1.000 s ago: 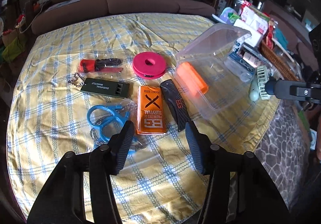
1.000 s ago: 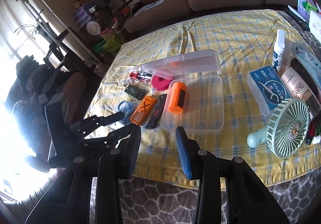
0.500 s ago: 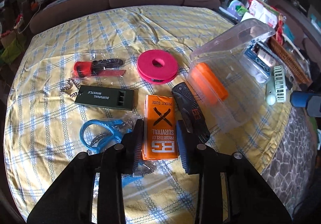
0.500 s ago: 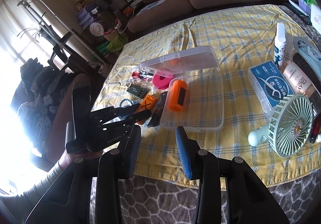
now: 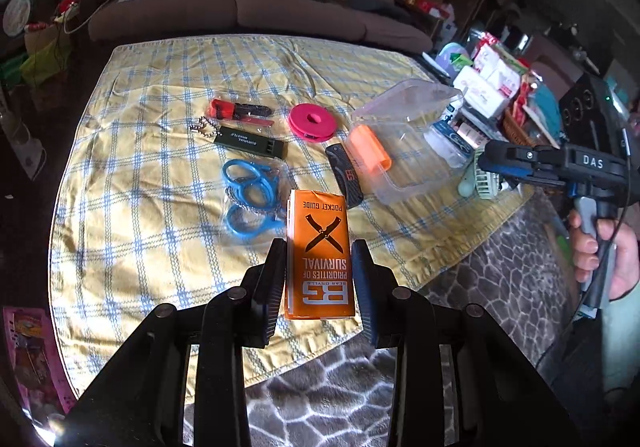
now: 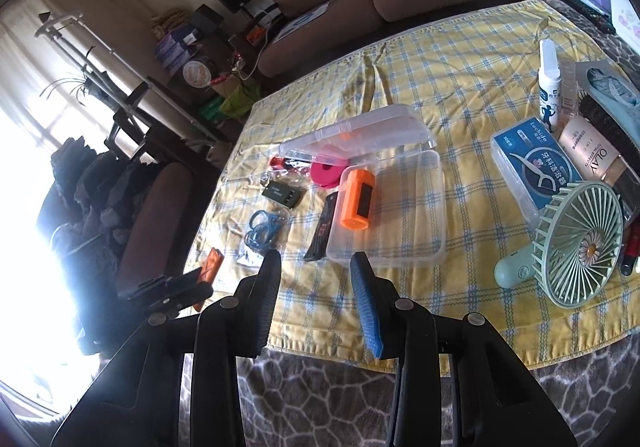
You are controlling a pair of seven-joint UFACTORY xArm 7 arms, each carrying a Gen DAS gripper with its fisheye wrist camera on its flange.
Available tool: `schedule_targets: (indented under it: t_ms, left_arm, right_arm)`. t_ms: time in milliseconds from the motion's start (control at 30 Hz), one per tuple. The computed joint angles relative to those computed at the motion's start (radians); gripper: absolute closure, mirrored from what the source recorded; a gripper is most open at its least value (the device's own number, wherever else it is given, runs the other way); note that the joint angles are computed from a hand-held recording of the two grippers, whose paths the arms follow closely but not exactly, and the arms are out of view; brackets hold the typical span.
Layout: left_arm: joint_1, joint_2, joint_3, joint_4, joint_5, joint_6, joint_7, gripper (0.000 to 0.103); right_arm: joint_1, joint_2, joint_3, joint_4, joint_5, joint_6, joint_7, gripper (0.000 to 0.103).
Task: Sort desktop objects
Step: 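Carry the orange card into the clear box and open the left tool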
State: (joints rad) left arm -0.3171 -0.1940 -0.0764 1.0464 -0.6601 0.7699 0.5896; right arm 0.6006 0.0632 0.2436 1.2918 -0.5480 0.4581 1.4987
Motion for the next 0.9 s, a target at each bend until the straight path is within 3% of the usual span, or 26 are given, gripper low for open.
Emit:
schedule_targets:
  t_ms: [433,733,900]
  left_arm:
    - [-0.049,-0.004,-0.021,-0.013,-0.067,-0.013,0.01,0.073]
    - [-0.079,0.014,-0.05,0.016,-0.056,-0.035,-0.004,0.073]
    - [-0.101,0.051,-0.077,0.064,0.017,-0.041,0.03,0.072]
  right_arm:
    - [-0.055,-0.072,0.022,-0.073,-0.014,-0.01,0.067,0.065]
    - [-0.092,-0.124,0.037,-0.116,0.001,-0.038,0.08,0.065]
    - [-0.126,-0.165,0.058,-0.145,-0.012,-0.049,0.108,0.065]
